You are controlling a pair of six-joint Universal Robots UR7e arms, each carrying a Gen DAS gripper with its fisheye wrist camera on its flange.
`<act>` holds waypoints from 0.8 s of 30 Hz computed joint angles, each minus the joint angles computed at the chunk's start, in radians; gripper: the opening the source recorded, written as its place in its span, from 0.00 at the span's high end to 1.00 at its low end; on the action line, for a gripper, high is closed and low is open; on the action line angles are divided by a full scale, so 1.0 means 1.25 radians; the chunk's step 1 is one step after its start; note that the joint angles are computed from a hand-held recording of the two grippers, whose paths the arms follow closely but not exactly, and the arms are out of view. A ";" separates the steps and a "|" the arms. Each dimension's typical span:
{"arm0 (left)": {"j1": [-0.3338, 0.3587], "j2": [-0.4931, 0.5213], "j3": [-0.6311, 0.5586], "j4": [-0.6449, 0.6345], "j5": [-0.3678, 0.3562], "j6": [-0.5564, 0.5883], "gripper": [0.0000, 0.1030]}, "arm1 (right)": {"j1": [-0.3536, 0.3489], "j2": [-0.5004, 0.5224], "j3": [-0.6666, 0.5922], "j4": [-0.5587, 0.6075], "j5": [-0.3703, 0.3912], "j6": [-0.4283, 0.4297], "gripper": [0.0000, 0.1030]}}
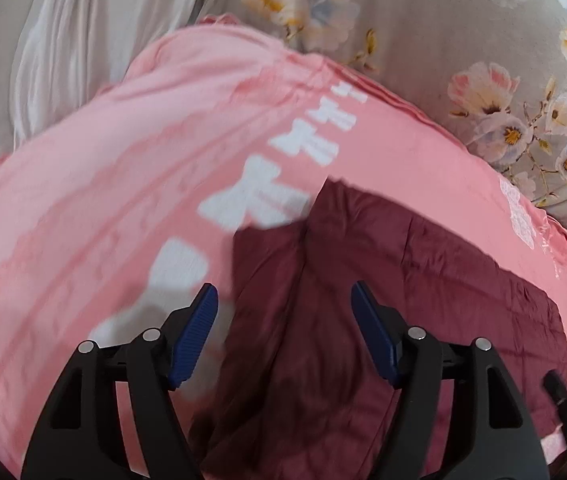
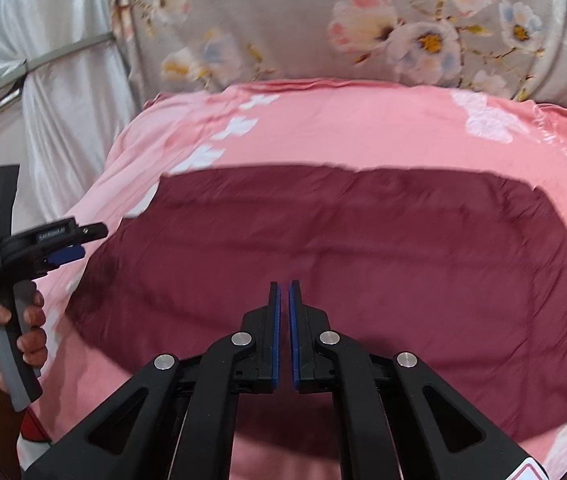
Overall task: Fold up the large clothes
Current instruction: 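Grasp the jacket edge with the right gripper and lift it slightly, then grasp the jacket sleeve end with the left gripper while the right gripper holds the edge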
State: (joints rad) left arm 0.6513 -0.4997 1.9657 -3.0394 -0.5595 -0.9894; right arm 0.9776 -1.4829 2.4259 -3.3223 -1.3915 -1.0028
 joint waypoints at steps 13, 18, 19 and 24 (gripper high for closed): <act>0.003 0.041 0.062 -0.114 -0.076 -0.063 0.24 | -0.012 0.111 0.048 -0.199 -0.050 -0.019 0.97; 0.002 0.059 0.039 -0.122 -0.080 -0.043 0.24 | -0.046 0.033 0.078 -0.125 -0.004 0.019 0.97; 0.006 0.060 0.037 -0.140 -0.094 -0.027 0.25 | -0.053 0.029 0.088 -0.132 -0.001 0.015 0.97; 0.005 0.060 0.031 -0.174 -0.136 0.011 0.46 | -0.055 0.082 0.095 -0.208 -0.021 -0.009 1.00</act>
State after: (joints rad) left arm 0.6573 -0.4252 2.0041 -3.2568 -0.7294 -0.9758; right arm 0.9086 -1.3803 2.5452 -3.5829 -1.4172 -1.0147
